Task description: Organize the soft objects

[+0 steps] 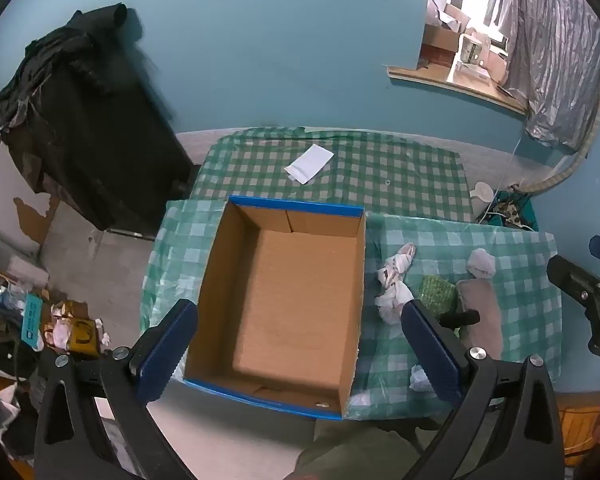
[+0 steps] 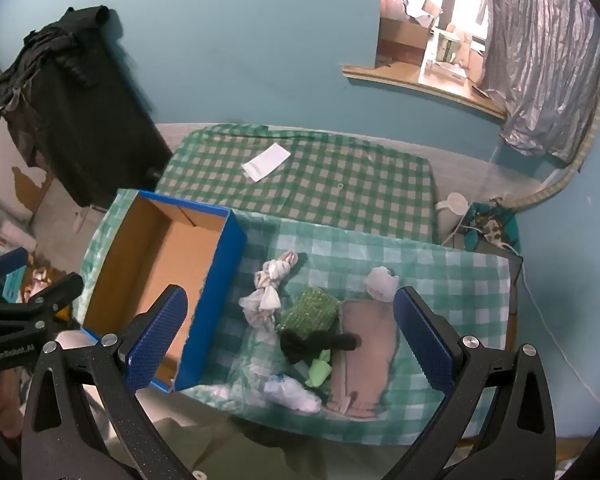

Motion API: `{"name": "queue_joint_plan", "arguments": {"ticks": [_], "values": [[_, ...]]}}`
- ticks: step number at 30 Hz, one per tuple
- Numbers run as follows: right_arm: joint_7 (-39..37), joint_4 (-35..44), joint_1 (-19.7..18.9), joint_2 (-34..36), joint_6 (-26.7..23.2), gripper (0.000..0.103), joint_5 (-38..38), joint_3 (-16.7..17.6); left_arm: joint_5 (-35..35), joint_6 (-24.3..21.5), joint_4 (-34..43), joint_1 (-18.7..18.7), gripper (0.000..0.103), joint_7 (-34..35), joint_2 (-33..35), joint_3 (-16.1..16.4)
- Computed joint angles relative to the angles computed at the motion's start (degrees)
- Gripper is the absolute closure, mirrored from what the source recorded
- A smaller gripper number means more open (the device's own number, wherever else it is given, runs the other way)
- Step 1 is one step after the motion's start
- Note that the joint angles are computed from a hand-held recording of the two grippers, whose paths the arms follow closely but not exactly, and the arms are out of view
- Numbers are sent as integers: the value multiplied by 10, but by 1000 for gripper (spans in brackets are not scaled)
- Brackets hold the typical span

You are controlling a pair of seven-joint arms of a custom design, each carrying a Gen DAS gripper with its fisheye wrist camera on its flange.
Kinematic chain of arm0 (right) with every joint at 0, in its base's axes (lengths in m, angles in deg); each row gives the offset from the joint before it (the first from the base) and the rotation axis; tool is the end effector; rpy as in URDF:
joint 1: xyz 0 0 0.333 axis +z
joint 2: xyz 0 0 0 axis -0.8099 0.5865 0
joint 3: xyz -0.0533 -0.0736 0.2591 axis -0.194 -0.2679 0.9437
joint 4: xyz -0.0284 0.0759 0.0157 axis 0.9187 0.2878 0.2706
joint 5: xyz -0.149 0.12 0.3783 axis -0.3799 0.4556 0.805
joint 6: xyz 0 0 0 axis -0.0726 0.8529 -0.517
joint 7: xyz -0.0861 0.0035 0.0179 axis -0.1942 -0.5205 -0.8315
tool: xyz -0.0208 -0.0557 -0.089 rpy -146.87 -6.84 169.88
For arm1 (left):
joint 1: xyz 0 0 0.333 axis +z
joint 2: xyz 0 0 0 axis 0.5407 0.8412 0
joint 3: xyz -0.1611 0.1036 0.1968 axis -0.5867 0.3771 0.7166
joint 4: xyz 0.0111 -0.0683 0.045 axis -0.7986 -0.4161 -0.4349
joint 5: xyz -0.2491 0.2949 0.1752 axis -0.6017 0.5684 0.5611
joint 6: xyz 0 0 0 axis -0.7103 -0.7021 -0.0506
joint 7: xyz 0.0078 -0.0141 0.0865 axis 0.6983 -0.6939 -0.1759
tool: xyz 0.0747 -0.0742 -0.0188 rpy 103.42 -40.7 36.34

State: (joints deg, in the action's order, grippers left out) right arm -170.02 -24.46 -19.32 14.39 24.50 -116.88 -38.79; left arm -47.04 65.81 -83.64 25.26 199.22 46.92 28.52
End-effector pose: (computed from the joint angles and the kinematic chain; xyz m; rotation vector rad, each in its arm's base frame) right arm 0.3390 0.3264 0.7687 -0.4356 2.8542 -0.6525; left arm 0.5438 -0.2044 0.7404 -0.3010 2.9190 -0.6458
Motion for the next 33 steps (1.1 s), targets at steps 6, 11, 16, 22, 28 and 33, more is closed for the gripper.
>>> {"name": "queue_joint_plan", "arguments": {"ticks": [6, 11, 16, 22, 28, 33], "values": [[-1, -2, -1, 0, 2, 1, 2, -1, -2, -2, 1, 0, 1, -3, 1, 0], [0, -6, -2, -2, 5, 1, 3, -1, 3, 18, -21, 1, 1, -1, -12, 2], [0, -15, -5, -8, 10, 1, 8, -2, 5, 50, -51, -1, 1, -5, -31, 1], [0, -25, -8, -15, 13, 1, 8, -1, 10, 66, -54, -4, 1, -3, -34, -1], [-3, -36, -14, -25, 21, 1, 13, -2, 12, 65, -52, -5, 1, -3, -34, -1], [-6, -46, -18, -31, 27, 1, 15, -2, 12, 65, -51, -6, 1, -4, -33, -1]]}}
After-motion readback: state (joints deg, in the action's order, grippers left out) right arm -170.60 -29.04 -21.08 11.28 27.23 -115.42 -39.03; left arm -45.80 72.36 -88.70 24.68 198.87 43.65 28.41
